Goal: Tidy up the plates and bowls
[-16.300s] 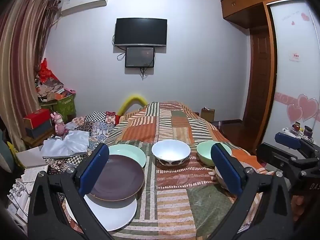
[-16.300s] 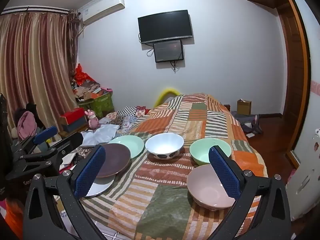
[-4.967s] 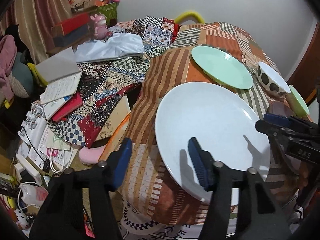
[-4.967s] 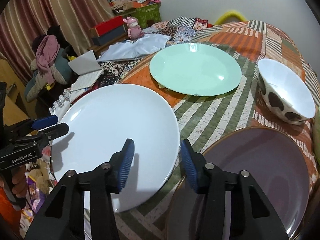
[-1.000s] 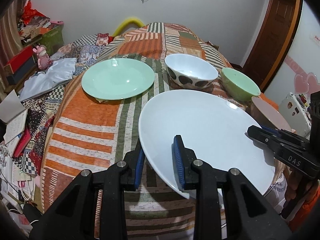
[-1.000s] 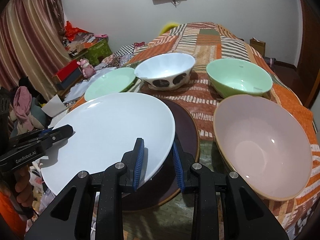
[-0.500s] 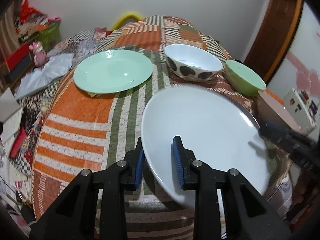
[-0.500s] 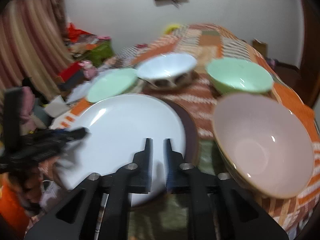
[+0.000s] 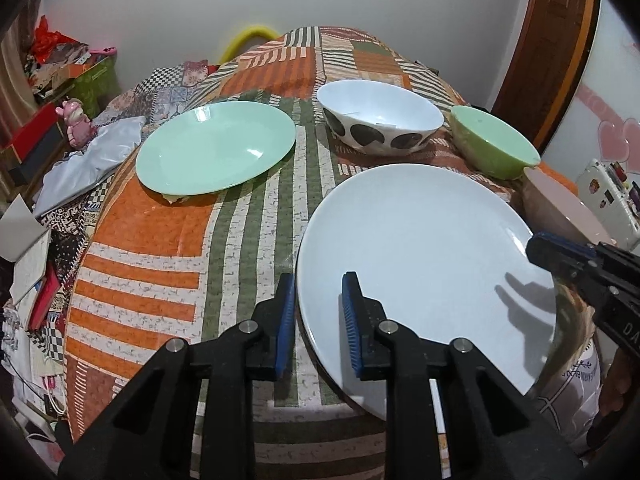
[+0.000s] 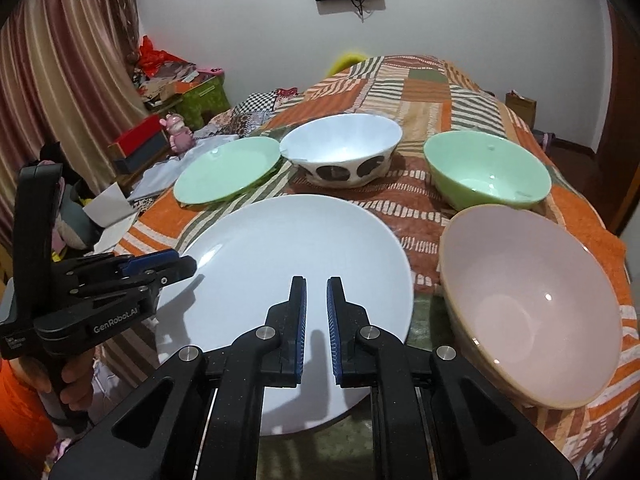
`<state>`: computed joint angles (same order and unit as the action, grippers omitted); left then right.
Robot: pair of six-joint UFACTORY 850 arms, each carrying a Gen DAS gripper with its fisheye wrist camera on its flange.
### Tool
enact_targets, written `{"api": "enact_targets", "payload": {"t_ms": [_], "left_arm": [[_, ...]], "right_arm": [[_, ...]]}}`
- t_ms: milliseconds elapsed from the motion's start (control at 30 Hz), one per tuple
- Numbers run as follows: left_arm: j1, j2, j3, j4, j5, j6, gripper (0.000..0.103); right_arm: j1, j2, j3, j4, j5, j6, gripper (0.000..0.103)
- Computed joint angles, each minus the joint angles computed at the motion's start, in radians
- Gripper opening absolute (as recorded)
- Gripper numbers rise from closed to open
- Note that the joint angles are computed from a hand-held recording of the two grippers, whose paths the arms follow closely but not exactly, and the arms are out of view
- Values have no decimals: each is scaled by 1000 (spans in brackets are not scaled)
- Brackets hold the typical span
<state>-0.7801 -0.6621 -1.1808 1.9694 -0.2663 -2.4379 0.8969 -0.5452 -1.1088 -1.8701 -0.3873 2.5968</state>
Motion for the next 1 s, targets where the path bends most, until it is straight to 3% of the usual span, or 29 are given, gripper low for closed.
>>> {"api": "enact_targets", "payload": {"t_ms": [200,267,333,500,633,733,867,1000], "left_arm": [[3,29,23,-23,-23,16,25],[1,48,38,-28,-43,18,32],[-1,73,57,-37,-80,25,46],[0,125,88,-70,-156,63,64],[15,150,97,-90,-215,83,83],[37,161,99,-92,-224,81,86],[82,161,83,-113,-198,88,88],[130,136,44,-177,-169,154,88]], "right_arm": [[-6,-8,-10,49,25,-47,22],[-7,-10,-15,59,28,-58,24],[-7,-10,-22,74,31,-79,27],[-6,-14,-48,97,6,-131,49],[-15,-29,-90,110,17,-166,50],[-23,-48,-131,147,24,-226,50],[-32,-77,-189,176,35,-284,64],[-51,-116,-255,231,72,-356,65]]}}
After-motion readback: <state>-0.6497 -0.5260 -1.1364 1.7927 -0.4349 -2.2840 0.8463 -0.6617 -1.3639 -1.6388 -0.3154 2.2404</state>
